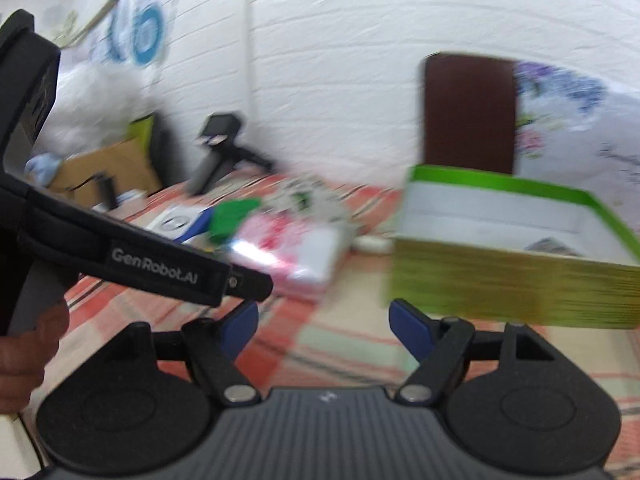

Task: Organize objects
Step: 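Grasp the white HP router box with the right gripper, then carry the router box into the green box and open the right gripper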

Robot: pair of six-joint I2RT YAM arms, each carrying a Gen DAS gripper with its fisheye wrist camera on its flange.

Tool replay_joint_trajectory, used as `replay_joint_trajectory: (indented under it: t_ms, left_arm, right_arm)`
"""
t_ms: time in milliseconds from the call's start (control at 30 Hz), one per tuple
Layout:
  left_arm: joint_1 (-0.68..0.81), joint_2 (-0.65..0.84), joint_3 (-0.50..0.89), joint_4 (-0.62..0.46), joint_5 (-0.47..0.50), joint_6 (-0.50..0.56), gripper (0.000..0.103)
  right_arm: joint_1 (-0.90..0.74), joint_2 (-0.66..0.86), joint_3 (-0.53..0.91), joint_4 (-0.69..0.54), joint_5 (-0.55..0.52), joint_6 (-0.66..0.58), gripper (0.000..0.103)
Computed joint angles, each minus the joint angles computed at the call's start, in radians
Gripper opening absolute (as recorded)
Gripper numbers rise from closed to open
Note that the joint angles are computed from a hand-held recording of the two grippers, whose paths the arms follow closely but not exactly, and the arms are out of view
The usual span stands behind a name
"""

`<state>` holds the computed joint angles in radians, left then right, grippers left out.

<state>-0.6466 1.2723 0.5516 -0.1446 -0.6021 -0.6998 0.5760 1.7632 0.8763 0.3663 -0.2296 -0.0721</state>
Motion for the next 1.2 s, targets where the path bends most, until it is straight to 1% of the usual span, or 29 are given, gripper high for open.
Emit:
replay_joint_trajectory:
  t_ms: [67, 100, 167, 200, 233, 300, 333, 433, 500, 600, 667, 700, 733, 767, 833, 900, 967, 1033, 1067, 1133, 1200]
  left_arm:
    - [0.053, -0.127, -0.067, -0.063, -0.009, -0.025, 0.054]
    - [0.102, -0.192, -0.093, -0.091, 0.002, -0.022, 0.054]
    - [0.238, -0.299, -0.124, -0.141, 0.056, 0.012, 0.054]
    - [0.324, -0.337, -0.129, -0.158, 0.108, 0.045, 0.054]
    - [0.415, -0.364, -0.133, -0.161, 0.18, 0.088, 0.054]
    - [0.579, -0.416, -0.157, -0.14, 0.324, 0.159, 0.054]
    - [0.637, -0.415, -0.163, -0.12, 0.369, 0.184, 0.054]
    - [0.724, -0.383, -0.185, -0.053, 0.432, 0.223, 0.054]
    - [0.789, -0.34, -0.196, 0.014, 0.522, 0.241, 0.054]
    - [0.824, -0.264, -0.212, 0.109, 0.591, 0.247, 0.055]
    - [0.857, -0.215, -0.227, 0.184, 0.66, 0.233, 0.057]
    - [0.861, -0.204, -0.234, 0.207, 0.662, 0.222, 0.057]
    - [0.859, -0.211, -0.243, 0.217, 0.66, 0.217, 0.055]
    - [0.856, -0.227, -0.252, 0.218, 0.653, 0.213, 0.052]
    - [0.85, -0.301, -0.273, 0.176, 0.645, 0.186, 0.05]
    - [0.823, -0.405, -0.298, 0.109, 0.613, 0.16, 0.05]
    - [0.763, -0.543, -0.323, 0.016, 0.543, 0.13, 0.05]
    - [0.675, -0.668, -0.329, -0.099, 0.451, 0.082, 0.05]
    - [0.629, -0.702, -0.325, -0.146, 0.407, 0.051, 0.05]
    - [0.491, -0.74, -0.31, -0.236, 0.286, -0.045, 0.05]
    - [0.33, -0.73, -0.294, -0.291, 0.158, -0.136, 0.05]
  right_arm:
    - [0.057, 0.036, 0.064, -0.064, -0.017, -0.039, 0.074]
    - [0.086, 0.059, 0.101, -0.091, -0.021, -0.059, 0.074]
    - [0.141, 0.108, 0.187, -0.151, -0.029, -0.084, 0.075]
    - [0.162, 0.138, 0.237, -0.185, -0.034, -0.084, 0.076]
    - [0.183, 0.173, 0.299, -0.222, -0.036, -0.08, 0.077]
    - [0.219, 0.241, 0.409, -0.273, -0.028, -0.07, 0.078]
    - [0.238, 0.272, 0.46, -0.291, -0.016, -0.064, 0.08]
    - [0.27, 0.364, 0.608, -0.352, 0.008, -0.059, 0.08]
    - [0.288, 0.427, 0.701, -0.396, 0.025, -0.063, 0.081]
    - [0.3, 0.524, 0.846, -0.479, 0.027, -0.078, 0.081]
    - [0.312, 0.555, 0.878, -0.482, 0.033, -0.105, 0.09]
    - [0.32, 0.566, 0.887, -0.477, 0.048, -0.119, 0.092]
    - [0.327, 0.574, 0.893, -0.474, 0.067, -0.122, 0.092]
    - [0.33, 0.573, 0.888, -0.466, 0.078, -0.117, 0.089]
    - [0.327, 0.558, 0.866, -0.456, 0.065, -0.096, 0.088]
    - [0.332, 0.516, 0.795, -0.415, 0.051, -0.104, 0.088]
    - [0.349, 0.458, 0.689, -0.337, 0.064, -0.131, 0.088]
    - [0.357, 0.402, 0.592, -0.271, 0.058, -0.137, 0.088]
    - [0.359, 0.376, 0.551, -0.252, 0.051, -0.135, 0.088]
    - [0.36, 0.327, 0.482, -0.236, 0.04, -0.135, 0.088]
    - [0.355, 0.273, 0.402, -0.211, 0.032, -0.148, 0.088]
